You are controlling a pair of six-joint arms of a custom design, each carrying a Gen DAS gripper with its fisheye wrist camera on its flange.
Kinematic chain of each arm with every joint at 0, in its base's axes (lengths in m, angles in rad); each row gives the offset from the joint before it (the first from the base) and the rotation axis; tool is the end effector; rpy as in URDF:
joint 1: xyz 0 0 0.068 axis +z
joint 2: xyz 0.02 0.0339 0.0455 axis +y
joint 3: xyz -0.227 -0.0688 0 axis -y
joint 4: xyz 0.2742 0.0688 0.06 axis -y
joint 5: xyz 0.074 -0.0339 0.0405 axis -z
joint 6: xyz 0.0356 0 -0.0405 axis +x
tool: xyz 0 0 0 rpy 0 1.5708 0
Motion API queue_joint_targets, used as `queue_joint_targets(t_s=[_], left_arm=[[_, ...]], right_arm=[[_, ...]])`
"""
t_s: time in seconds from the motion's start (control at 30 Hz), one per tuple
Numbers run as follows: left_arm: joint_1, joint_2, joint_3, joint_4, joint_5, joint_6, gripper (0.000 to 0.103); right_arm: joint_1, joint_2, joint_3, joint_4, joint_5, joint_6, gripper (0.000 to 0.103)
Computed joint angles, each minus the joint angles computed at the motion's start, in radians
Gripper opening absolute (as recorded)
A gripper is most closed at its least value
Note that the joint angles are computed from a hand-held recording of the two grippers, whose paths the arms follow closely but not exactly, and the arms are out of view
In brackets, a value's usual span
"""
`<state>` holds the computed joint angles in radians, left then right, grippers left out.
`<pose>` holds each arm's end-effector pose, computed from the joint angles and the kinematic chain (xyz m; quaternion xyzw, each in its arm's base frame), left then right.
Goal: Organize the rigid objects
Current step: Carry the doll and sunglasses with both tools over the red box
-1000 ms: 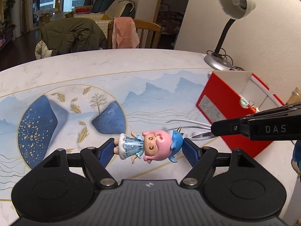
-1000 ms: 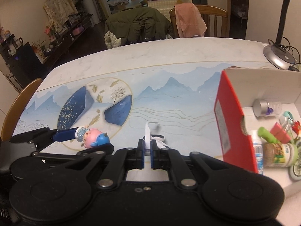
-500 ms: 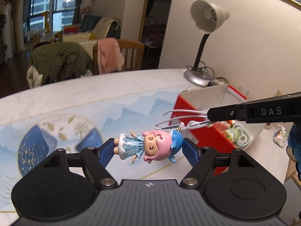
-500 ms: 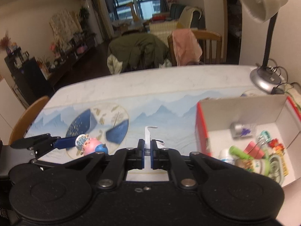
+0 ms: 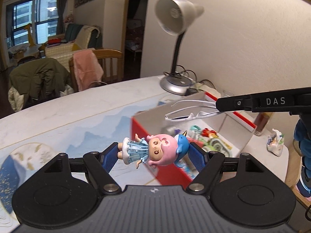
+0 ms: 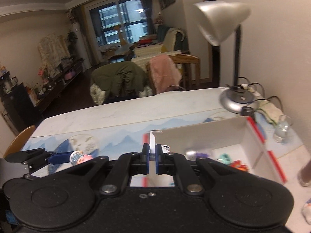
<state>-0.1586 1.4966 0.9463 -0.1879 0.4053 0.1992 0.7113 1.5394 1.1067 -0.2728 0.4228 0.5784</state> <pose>0.3406 -0.0687 0.1758 0.2395 0.8671 -0.1760 0.3998 0.2883 0.2292 0.2108 0.0288 0.8915 0.0942 0.4421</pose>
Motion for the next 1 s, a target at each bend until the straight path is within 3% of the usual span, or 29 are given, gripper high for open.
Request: queue_joint_targets(t_s=[0.4,0.7,1.0], left_arm=[[-0.259,0.276,0.204,0.024,-0.196,-0.069,0.077],[-0.348,0.510,0.432,-0.047,-0.288,-0.089,0.077],[-0.364,0.680,0.635,-0.177,-0.311,-0.133,0.077]], right_arm=[[-0.196,-0.165,-0.251,0.066,-0.076,-0.067,0.004],[-0.281,-0.146,-0.323,0.134,-0.161,-0.127,0.004],[-0.321,-0.078,-0.325,0.173,-0.241,-0.172,0.004]])
